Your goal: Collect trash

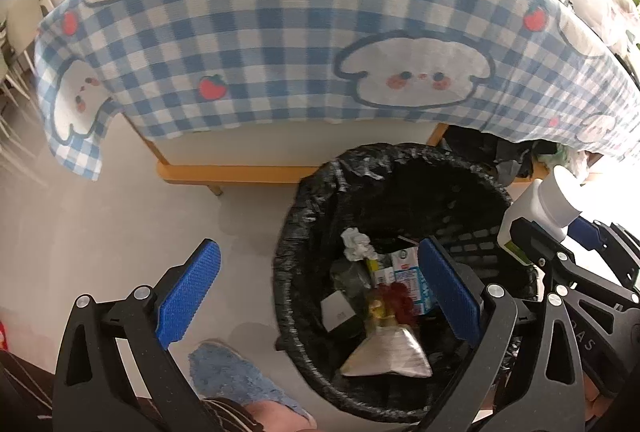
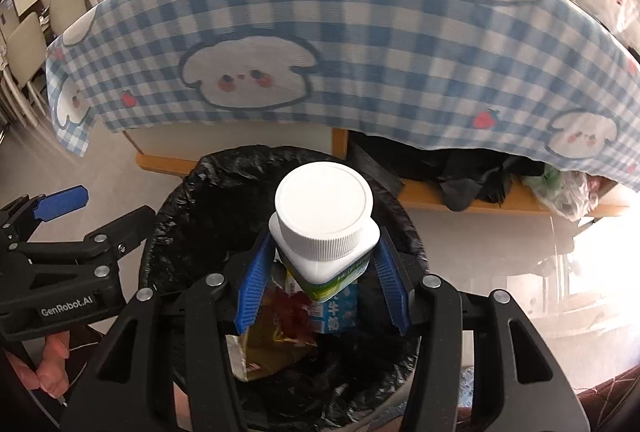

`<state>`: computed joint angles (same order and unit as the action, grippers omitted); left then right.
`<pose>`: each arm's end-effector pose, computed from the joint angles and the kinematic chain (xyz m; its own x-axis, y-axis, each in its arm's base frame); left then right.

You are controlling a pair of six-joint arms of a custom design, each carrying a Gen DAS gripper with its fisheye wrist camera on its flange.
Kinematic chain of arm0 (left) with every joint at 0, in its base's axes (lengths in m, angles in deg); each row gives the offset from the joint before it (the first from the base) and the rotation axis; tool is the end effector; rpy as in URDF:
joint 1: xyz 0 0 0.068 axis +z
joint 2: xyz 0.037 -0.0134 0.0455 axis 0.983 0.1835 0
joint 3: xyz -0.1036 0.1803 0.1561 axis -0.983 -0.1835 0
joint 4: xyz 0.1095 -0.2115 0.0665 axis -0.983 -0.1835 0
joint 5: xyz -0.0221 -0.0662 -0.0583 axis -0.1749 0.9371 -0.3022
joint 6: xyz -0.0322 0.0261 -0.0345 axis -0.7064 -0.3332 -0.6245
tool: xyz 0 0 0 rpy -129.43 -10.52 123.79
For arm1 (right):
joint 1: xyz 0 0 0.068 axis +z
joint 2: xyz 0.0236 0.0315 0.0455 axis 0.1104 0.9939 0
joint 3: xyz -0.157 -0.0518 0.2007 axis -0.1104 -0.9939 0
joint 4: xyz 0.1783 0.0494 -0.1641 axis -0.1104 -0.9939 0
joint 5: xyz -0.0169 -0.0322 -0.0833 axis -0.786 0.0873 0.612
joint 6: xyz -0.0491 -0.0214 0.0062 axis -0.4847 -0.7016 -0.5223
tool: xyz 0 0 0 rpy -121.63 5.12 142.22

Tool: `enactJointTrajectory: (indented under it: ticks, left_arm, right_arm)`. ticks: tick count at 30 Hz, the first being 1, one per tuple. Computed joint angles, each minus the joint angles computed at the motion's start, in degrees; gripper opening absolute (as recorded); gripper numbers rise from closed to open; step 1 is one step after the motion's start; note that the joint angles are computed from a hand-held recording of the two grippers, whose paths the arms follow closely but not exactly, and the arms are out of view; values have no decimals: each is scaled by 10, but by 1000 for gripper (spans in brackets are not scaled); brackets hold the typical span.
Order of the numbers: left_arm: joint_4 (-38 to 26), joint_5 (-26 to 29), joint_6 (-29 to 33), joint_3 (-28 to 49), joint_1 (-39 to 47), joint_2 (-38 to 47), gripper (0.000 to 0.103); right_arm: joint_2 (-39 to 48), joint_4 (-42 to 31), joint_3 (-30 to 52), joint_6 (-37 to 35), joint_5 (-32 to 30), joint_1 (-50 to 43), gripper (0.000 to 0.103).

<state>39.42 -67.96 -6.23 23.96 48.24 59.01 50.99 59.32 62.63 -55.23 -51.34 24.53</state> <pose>0.2780 -0.1546 0.1858 -0.8460 -0.2352 -0.4785 -0.2513 0.9674 -0.0314 0.3250 0.1086 0.1389 -0.7737 -0.3158 -0.5493 -0.3822 0.9241 0.0070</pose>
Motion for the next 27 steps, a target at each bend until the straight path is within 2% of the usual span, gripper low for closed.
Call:
enactJointTrajectory:
  ticks: [10, 12, 16, 18, 27]
  left_arm:
    - [14, 12, -5, -36, 23, -34, 97]
    - [14, 19, -5, -34, 27, -31, 97]
    - [5, 16, -10, -29, 30, -33, 97]
    - [2, 17, -11, -29, 33, -39, 97]
    - [-61, -22, -12, 23, 14, -68, 97]
  right_arm:
    - [14, 13, 9, 4, 8, 31, 50]
    - [14, 12, 10, 3, 11, 33, 57]
    - [5, 13, 4, 1, 20, 32, 64]
    - [-3, 11, 3, 1, 20, 27, 71]
    - [-80, -79, 29, 31, 34, -6, 91]
